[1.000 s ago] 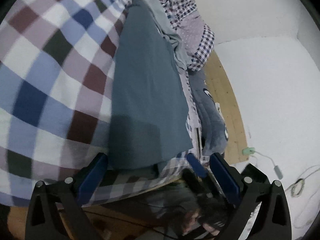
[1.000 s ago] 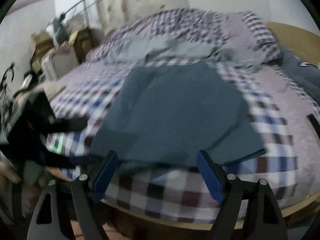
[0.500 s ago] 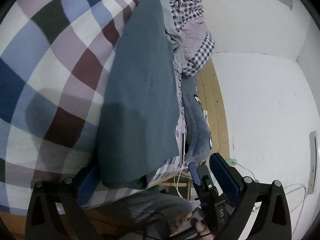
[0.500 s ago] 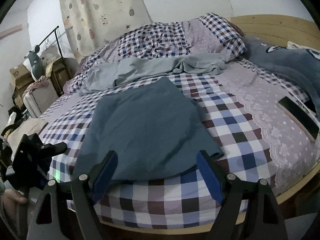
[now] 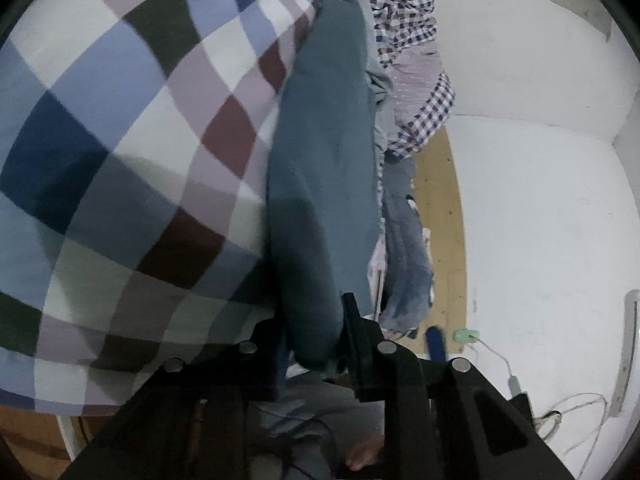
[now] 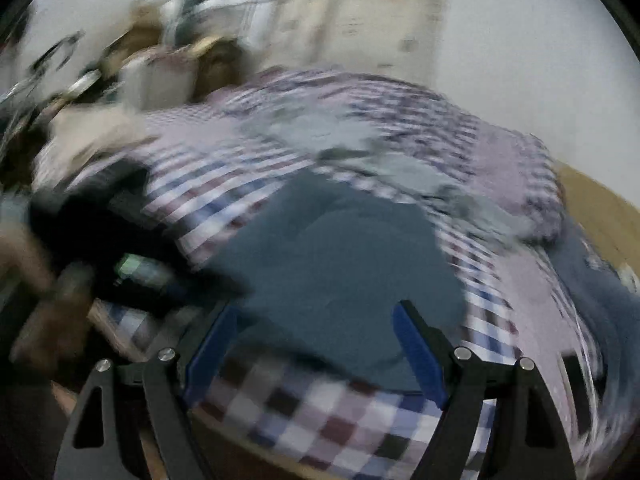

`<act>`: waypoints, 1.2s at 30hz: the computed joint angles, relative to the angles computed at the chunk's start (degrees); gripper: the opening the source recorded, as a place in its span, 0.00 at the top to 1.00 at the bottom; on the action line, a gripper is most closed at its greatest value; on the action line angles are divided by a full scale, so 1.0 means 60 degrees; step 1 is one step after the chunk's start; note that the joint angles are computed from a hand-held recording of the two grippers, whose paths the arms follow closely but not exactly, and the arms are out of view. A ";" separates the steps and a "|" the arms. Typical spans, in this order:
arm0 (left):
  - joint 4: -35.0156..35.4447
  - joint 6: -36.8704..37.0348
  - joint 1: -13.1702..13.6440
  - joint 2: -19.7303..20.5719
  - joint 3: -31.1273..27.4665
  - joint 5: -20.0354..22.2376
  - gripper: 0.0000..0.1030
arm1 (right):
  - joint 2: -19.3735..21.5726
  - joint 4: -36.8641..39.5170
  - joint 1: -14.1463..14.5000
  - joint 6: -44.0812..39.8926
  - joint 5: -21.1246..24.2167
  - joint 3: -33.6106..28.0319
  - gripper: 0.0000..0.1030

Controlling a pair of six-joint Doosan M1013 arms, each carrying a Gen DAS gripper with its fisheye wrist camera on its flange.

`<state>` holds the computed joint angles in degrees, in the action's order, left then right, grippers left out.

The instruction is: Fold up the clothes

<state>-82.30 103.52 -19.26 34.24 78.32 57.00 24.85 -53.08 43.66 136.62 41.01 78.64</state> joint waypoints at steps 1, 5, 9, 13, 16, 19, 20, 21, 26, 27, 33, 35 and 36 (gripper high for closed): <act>-0.0080 0.0037 0.0013 0.0013 -0.0022 0.0051 0.82 | 0.0067 -0.0263 0.0116 -0.0280 0.0131 -0.0024 0.18; -0.0337 0.0203 0.0074 0.0004 -0.0087 0.0291 0.85 | 0.0388 -0.1665 0.0505 -0.1186 0.0620 -0.0089 0.18; -0.0578 0.0603 0.0027 0.0046 -0.0304 0.0446 0.87 | 0.0716 -0.2562 0.0655 -0.1960 0.1020 -0.0171 0.18; -0.0723 0.0778 0.0053 0.0063 -0.0386 0.0589 0.89 | 0.1022 -0.3509 0.0640 -0.2106 0.1359 -0.0308 0.18; -0.0776 0.0788 0.0071 0.0093 -0.0429 0.0662 0.90 | 0.1306 -0.3700 0.0517 -0.2222 0.1669 -0.0641 0.19; -0.0922 0.0877 0.0084 0.0119 -0.0461 0.0780 0.90 | 0.1636 -0.3894 0.0410 -0.2506 0.1895 -0.0971 0.19; -0.0984 0.0921 0.0081 0.0129 -0.0485 0.0809 0.90 | 0.1724 -0.3943 0.0360 -0.2581 0.1906 -0.1039 0.19; -0.1047 0.0966 0.0076 0.0142 -0.0514 0.0837 0.90 | 0.1775 -0.3964 0.0325 -0.2607 0.1906 -0.1077 0.20; -0.1224 0.1090 0.0095 0.0145 -0.0488 0.0950 0.90 | 0.1909 -0.4178 0.0162 -0.2566 0.1622 -0.1136 0.35; -0.1266 0.1111 0.0111 0.0119 -0.0424 0.0978 0.90 | 0.1947 -0.4296 0.0155 -0.2499 0.1660 -0.1163 0.42; -0.1479 0.1183 0.0048 0.0196 -0.0514 0.0951 0.90 | 0.2125 -0.4163 0.0079 -0.2407 0.1595 -0.1400 0.70; -0.1434 0.1168 0.0053 0.0181 -0.0498 0.0946 0.90 | 0.2187 -0.4017 0.0055 -0.2448 0.1578 -0.1497 0.83; -0.1367 0.1191 0.0053 0.0154 -0.0494 0.0910 0.90 | 0.2204 -0.3855 0.0034 -0.2492 0.1545 -0.1555 0.85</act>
<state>-90.50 110.66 -18.94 35.16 75.36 62.46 38.07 -76.22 43.86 121.67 50.28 69.32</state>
